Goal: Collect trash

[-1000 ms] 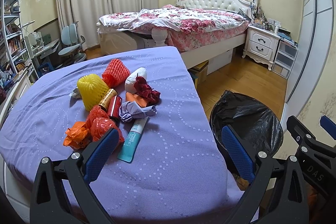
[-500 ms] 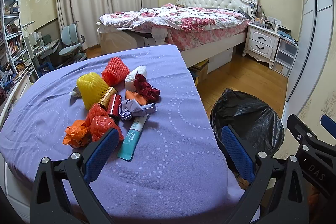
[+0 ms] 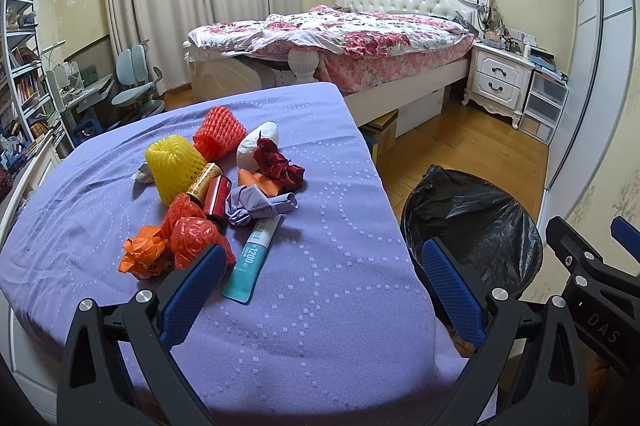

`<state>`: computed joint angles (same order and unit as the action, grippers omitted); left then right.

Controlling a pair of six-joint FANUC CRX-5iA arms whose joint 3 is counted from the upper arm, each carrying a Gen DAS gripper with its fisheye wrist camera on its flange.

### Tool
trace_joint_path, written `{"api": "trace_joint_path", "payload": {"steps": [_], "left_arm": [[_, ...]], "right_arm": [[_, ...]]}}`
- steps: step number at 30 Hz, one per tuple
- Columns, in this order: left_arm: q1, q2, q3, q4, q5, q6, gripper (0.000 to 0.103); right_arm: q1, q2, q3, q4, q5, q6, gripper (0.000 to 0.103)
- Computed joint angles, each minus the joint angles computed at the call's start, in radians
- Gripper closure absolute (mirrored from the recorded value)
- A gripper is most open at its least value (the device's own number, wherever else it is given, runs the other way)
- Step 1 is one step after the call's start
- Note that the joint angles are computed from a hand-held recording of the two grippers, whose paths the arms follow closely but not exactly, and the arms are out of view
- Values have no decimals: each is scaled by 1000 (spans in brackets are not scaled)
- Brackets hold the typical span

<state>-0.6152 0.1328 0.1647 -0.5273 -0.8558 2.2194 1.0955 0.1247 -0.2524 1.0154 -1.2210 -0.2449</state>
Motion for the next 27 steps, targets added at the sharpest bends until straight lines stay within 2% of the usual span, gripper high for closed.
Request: {"api": "trace_joint_path", "payload": {"steps": [27], "left_arm": [[-7,6,10,-3,-14,2,5]], "right_arm": [[1,0,-3,-6,4,2,4]]}}
